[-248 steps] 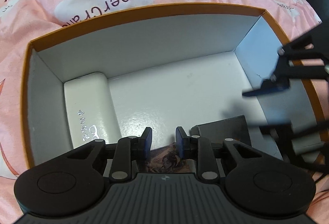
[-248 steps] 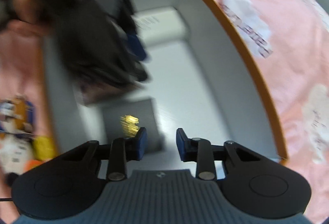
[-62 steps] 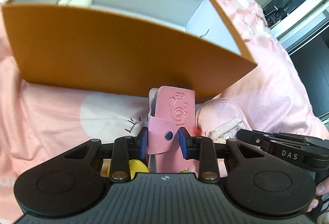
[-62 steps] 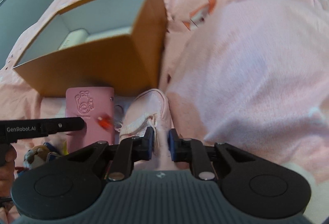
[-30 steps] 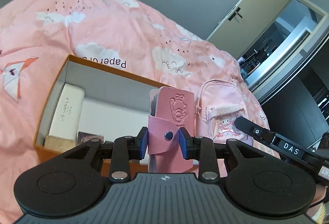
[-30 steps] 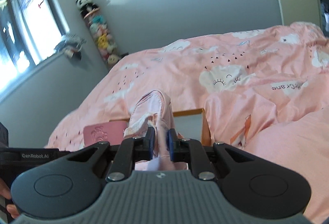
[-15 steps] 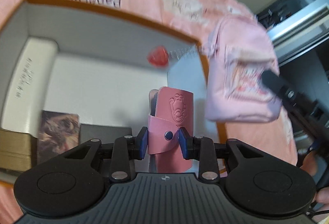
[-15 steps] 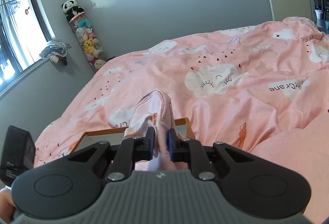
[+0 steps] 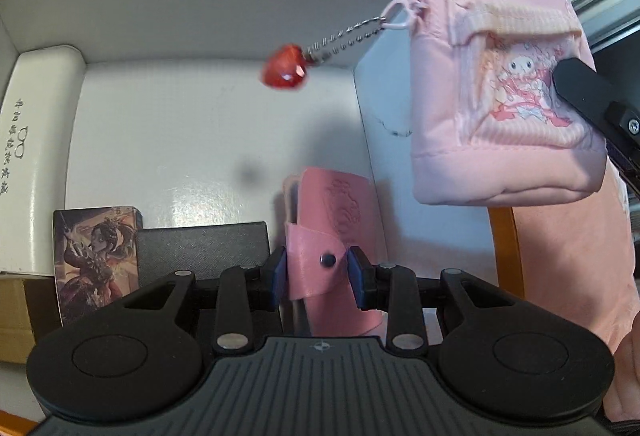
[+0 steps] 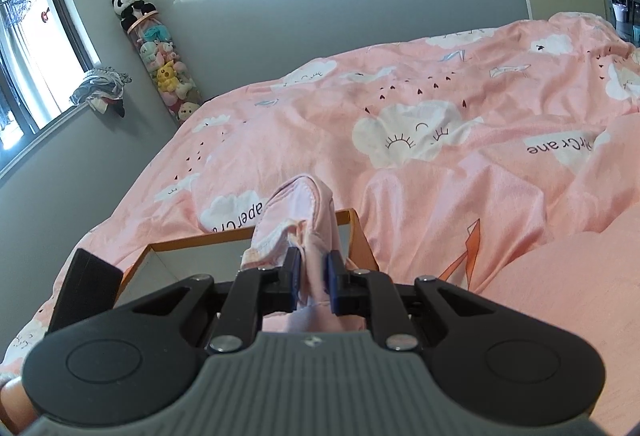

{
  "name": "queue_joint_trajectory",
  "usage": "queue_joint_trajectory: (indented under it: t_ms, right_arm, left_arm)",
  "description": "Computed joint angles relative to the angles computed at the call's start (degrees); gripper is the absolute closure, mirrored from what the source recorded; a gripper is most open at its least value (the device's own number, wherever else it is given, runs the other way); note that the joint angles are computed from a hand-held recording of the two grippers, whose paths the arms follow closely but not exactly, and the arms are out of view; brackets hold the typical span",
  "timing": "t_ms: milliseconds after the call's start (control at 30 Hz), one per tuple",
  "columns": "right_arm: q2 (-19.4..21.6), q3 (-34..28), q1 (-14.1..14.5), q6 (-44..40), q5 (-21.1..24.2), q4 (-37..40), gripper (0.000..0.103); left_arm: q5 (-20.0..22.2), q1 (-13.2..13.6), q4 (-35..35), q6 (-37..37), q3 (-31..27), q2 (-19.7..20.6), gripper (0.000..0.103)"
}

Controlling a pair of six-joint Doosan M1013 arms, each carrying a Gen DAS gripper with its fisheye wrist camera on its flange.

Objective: Organize objects
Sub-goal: 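Lower the pink wallet into the box and open the left gripper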

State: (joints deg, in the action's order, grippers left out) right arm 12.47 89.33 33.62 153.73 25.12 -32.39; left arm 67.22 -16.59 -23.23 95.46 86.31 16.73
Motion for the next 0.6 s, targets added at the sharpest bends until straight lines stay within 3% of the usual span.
queue_joint_trajectory:
  t_ms: [167, 333, 433, 600]
  right_arm:
    - [0.1, -0.1, 0.0, -0.7, 0.2, 0.8, 0.088]
    - [0.1, 0.0, 0.2, 0.2, 0.4, -0.5, 0.088]
    - [0.1, 0.0, 0.2, 0.4, 0.6, -0.7, 0.088]
    - [0.0, -0.1, 0.6, 1.1, 1.9, -1.6, 0.088]
  left_arm:
    - [0.6, -1.2, 3.1, 1.5, 0.3, -0.5, 0.061]
    - [0.7, -0.3, 1.3, 3.7, 1.4, -1.5, 0.055]
    - [-1.2, 0.3, 0.1, 6.3, 2.9, -3.0, 0.048]
    - [-7.2, 2.0, -2.2, 8.2, 6.3, -6.7, 0.047]
